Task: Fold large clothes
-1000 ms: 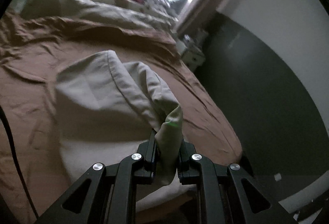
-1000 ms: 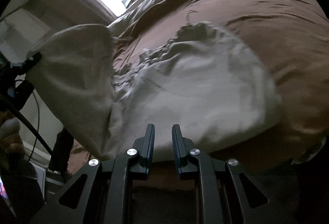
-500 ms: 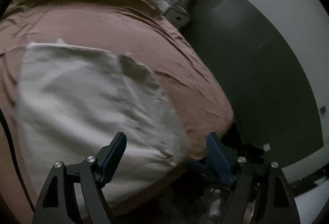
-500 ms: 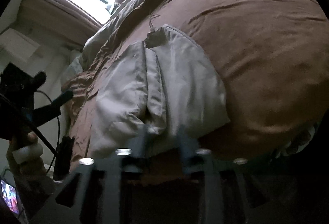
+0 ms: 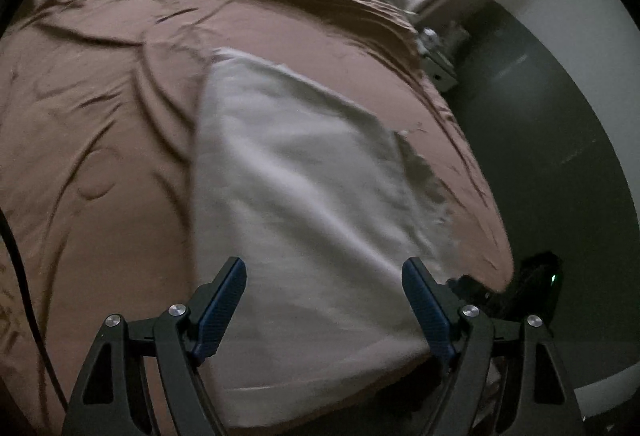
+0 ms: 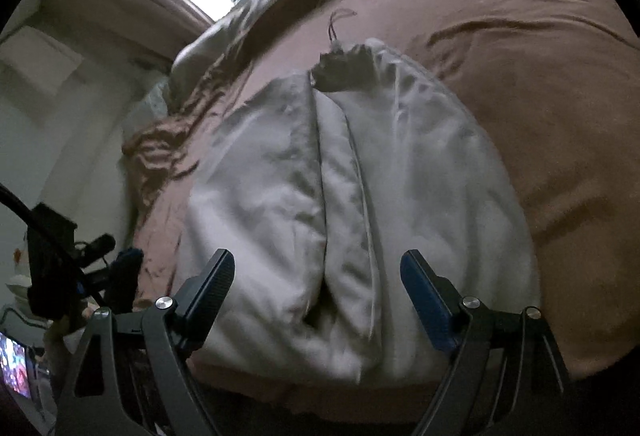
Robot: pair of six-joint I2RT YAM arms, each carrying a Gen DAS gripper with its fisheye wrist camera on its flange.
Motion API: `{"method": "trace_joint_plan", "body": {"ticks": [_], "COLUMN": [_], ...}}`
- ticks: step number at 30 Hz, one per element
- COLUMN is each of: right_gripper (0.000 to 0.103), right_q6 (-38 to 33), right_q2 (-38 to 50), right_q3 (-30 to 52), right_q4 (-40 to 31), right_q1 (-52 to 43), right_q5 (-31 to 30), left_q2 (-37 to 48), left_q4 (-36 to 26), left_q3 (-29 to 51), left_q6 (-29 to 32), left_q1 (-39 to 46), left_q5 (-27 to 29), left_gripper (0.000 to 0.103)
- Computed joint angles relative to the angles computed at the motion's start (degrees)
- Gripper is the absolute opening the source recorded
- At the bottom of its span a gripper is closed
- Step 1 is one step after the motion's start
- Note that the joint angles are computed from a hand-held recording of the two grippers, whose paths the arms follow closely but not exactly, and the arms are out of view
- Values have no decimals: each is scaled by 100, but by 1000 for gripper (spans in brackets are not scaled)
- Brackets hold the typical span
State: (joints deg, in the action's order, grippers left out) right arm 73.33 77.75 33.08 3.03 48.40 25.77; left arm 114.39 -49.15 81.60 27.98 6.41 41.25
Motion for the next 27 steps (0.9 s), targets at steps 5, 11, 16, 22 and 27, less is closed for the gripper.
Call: {"method": "trace_joint_plan", "body": {"ticks": [5, 11, 16, 22, 27], "right_gripper": [79, 57, 39, 5, 2], "right_q6": [-571, -1279, -1758, -2437, -2610], "right_q2": [614, 1397, 1945, 2347, 1488], "right_q3": [608, 1630, 2426, 2984, 2493], "right_q4": [-43, -517, -987, -1241, -1005], "right_q1": [-753, -1406, -1813, -1778, -1560], "right_q5": [-980, -1775, -2246, -2125, -1597], "left_q2": [648, 1273, 1529, 1625, 1210], "left_q4": [174, 304, 270, 155, 238], "left_q3": [215, 422, 485, 502, 250], "left_q6": [-90, -212, -124, -105, -54], "left_q1": [265, 286, 205, 138, 20], "left_q5": [-182, -362, -276, -99, -358], "left_gripper": [81, 81, 81, 77, 70]}}
